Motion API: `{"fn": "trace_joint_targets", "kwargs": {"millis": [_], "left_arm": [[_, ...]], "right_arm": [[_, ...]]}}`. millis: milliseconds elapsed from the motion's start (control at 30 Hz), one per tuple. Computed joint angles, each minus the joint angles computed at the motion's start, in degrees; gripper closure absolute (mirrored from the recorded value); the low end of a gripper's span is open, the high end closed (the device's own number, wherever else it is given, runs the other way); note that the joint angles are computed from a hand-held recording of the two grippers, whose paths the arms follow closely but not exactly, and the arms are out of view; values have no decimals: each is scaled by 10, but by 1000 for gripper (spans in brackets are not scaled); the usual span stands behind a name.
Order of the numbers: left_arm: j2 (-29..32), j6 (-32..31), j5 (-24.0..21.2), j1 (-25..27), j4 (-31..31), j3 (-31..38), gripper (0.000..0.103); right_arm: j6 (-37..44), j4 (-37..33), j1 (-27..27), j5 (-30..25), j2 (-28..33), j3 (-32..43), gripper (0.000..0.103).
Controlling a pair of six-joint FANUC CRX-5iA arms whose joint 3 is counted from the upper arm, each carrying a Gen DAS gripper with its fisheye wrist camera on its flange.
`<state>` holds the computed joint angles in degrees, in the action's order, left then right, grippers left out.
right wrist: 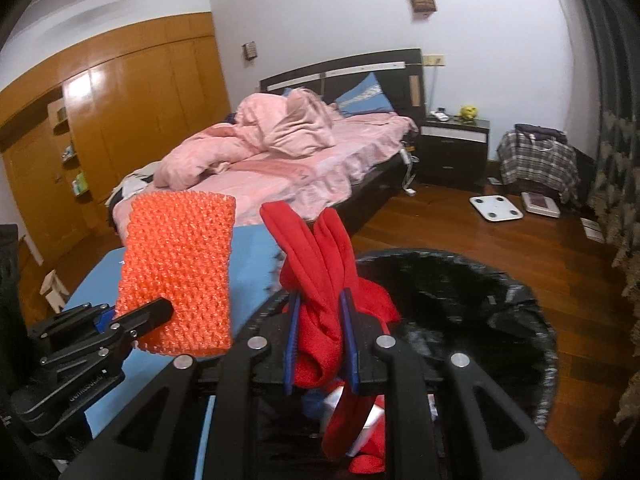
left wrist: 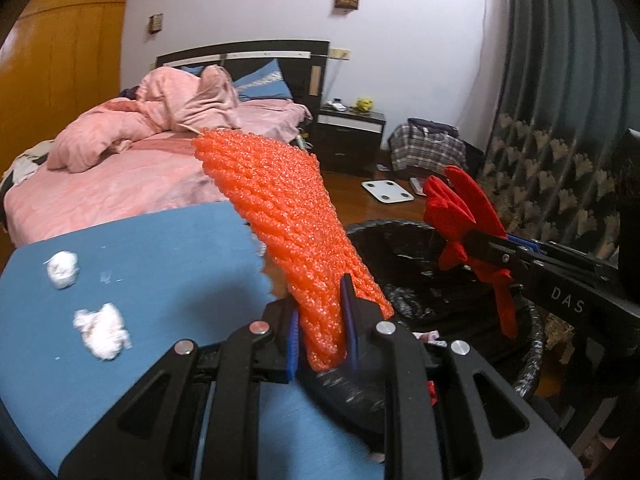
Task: Collect trash
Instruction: 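Carry the pad and glove over the black bin with both tools, then open both tools to drop the pad and glove into the bin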
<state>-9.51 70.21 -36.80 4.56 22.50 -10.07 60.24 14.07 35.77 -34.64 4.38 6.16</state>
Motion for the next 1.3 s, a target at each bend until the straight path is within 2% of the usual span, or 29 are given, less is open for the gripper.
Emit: {"fn": "trace_joint_targets", "kwargs": {"millis": [467, 567, 633, 700, 867, 933, 1000, 1100, 1300], "left_arm": [[79, -3, -10, -50, 19, 50, 86], [90, 1, -12, -55, 13, 59, 81], [93, 4, -15, -55, 13, 60, 72], [90, 3, -11, -54, 16, 55, 61], [78, 9, -7, -43, 15, 44, 47], [71, 22, -4, -38, 4, 42, 39], [64, 35, -4, -33, -5, 40, 29], [48, 50, -1, -17, -12, 30, 21], [8, 69, 0, 21, -36, 7, 13]], "right_arm": [[-24, 14, -43, -14, -5, -28, 84], [-27, 16, -47, -18, -6, -33, 83], [-30, 18, -49, -20, -6, -35, 69], [-38, 26, -48, -19, -9, -42, 66], [-58, 45, -47, -13, -12, -49, 49], [-82, 71, -42, -8, -13, -57, 23], [-109, 98, -36, -5, -15, -65, 7], [-107, 96, -33, -7, -15, -60, 6], [-103, 90, -16, -8, -11, -49, 6]]}}
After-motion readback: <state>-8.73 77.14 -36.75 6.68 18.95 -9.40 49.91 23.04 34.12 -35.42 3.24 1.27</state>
